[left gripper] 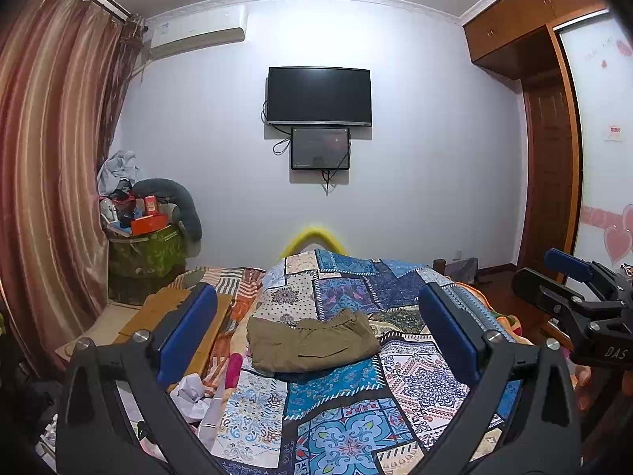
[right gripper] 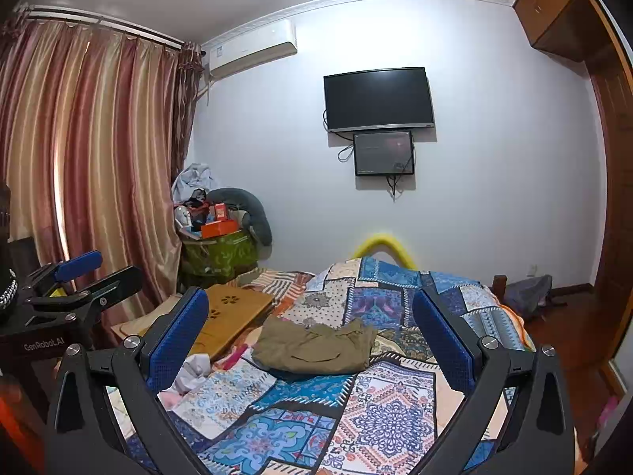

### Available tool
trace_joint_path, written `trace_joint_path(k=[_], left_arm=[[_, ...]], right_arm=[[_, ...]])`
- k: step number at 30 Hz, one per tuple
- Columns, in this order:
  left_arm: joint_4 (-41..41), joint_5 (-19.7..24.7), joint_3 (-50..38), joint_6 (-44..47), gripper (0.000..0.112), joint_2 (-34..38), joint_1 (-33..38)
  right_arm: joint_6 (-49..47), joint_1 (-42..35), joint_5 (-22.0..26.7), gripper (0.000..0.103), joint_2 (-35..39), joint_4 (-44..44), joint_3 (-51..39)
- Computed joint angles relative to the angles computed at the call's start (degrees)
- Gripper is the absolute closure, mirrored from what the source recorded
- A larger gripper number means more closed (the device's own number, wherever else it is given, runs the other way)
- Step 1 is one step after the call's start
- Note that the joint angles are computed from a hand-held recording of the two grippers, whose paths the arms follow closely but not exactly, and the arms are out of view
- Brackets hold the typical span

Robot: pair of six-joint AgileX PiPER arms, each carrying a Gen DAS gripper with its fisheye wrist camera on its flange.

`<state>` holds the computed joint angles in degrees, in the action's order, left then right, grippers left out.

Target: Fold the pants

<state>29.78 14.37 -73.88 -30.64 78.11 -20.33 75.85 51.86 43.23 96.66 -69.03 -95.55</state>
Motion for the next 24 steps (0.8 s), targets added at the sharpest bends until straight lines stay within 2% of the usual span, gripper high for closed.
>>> trace_joint_path(k=[7,12,20,24], left_arm=[[-1.0,-0.5,0.1,1.3,0.009,0.2,0.0],[-6.0,-0.9,-0.2,6.4,0.009,0.5,0.6],[-7.2,-0.8,-0.2,8.0,0.009,0.8,0.6],[-11.5,-0.6,-0.4,12.0,0.009,1.1,1.0]], right_arm=[[0.2,-0.2,-0.2,0.001,-0.2,0.0,0.4],[0.5,-0.2,-0.2,0.001,-0.5,-0.1,0.7],[1.1,0.1,0.1,0.001,-0.3,-0.7,0.8],[1.3,0.3,0.3,0.001,-0.1,-0.6,0.7]])
